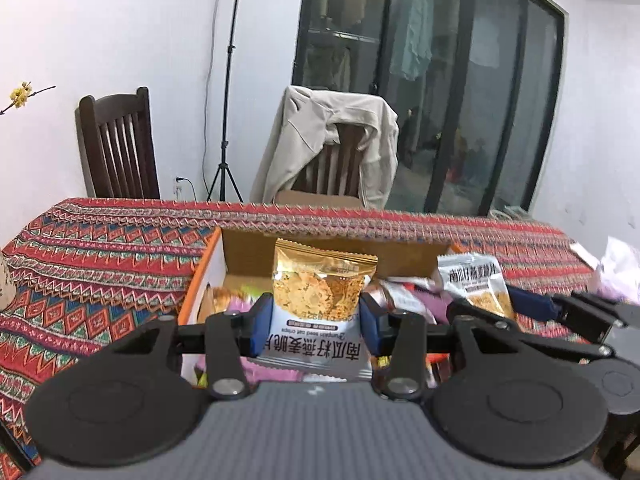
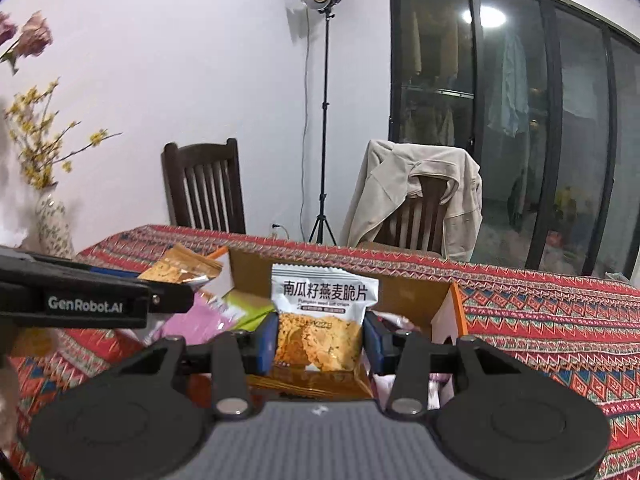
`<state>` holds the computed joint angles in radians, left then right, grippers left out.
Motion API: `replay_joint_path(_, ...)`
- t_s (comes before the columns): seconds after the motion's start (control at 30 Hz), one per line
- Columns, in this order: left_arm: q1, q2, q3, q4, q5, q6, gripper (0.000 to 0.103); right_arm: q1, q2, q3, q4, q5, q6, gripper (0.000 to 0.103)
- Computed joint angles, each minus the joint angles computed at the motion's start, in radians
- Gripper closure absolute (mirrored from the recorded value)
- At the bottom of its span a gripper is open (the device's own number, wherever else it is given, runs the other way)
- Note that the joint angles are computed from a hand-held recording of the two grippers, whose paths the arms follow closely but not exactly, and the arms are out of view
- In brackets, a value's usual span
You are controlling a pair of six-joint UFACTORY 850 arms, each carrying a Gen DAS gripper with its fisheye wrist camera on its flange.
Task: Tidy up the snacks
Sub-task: 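Carry both crisp packets over the box and open both tools to drop them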
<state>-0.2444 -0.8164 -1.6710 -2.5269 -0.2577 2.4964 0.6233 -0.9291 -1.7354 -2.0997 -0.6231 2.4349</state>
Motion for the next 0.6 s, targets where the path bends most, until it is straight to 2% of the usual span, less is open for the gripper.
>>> replay_joint_path(0.27,-0.008,-0.082,-0.135,-0.073,0.038,0.017,0.057,-0.037,-0.059,-0.097,0.003,0.017,0.042,0.06)
replay_joint_path(0.4,0.003,-0.119,-0.168,-0.028,0.02,-0.056,0.057,-0.045,-0.079,-0.103,-0.014,-0.025,0.099,0.06)
replay_joint_path(0.53,0.008,-0.136,-0.169,-0.074,-0.01,-0.01,0.057,-0.055,-0.088,-0.094,-0.048,-0.017,0.147,0.06)
replay_joint_path(0.6,0.01,-0.145,-0.176,-0.052,-0.015,-0.025,0.057,-0.06,-0.093,-0.096,-0.064,-0.008,0.169,0.06)
